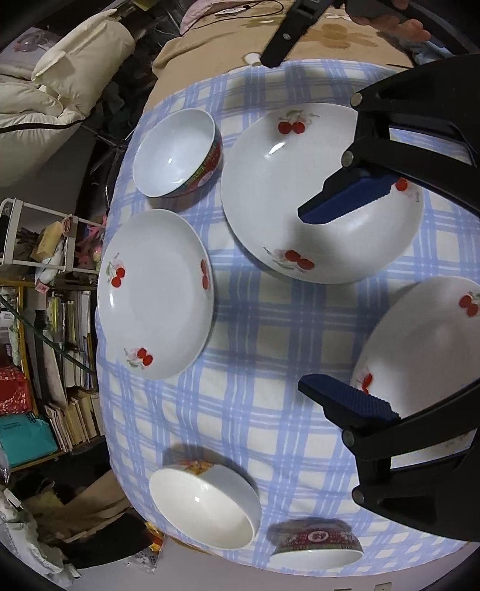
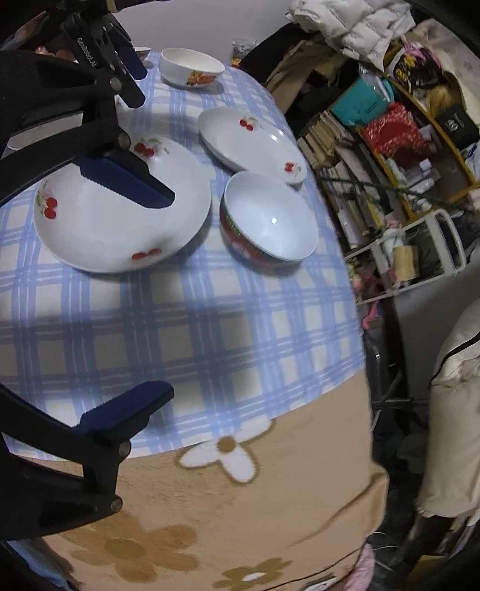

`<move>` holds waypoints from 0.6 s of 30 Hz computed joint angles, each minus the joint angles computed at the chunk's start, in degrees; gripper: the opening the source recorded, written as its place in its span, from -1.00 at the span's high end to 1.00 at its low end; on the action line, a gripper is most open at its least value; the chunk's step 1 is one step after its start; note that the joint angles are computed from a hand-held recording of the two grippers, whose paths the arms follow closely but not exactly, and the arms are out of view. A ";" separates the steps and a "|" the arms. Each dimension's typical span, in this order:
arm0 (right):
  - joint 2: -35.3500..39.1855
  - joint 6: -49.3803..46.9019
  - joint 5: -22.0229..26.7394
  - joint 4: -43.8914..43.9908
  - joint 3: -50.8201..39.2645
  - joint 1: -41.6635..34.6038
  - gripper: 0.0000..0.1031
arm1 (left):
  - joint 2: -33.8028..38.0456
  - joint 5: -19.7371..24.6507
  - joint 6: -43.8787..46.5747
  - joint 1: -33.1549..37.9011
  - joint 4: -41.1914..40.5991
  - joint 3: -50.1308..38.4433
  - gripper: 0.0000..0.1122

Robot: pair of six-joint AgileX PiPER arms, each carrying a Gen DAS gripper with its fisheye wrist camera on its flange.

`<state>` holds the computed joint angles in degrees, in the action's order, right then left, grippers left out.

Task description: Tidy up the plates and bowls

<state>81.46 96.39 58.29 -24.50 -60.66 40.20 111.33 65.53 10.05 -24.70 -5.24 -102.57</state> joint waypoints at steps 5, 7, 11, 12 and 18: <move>1.68 -5.25 -4.60 5.09 1.33 -3.18 -0.88 | 1.50 -0.88 -1.04 -1.26 1.34 -0.18 -0.47; 2.76 -7.88 -5.76 7.17 1.19 -4.17 -0.79 | 2.42 -0.63 -2.06 -1.61 1.99 -0.69 -0.47; 5.36 -12.77 -7.48 10.70 0.30 -5.44 -0.76 | 2.54 -2.90 -4.59 -1.84 3.85 0.95 -0.47; 5.88 -13.76 -7.77 11.36 0.10 -5.67 -0.75 | 3.17 -2.12 -4.08 -1.46 2.92 0.44 -0.47; 8.78 -18.98 -8.66 15.21 -1.24 -6.66 -0.58 | 6.19 1.57 -4.13 -1.34 3.33 -1.20 -0.47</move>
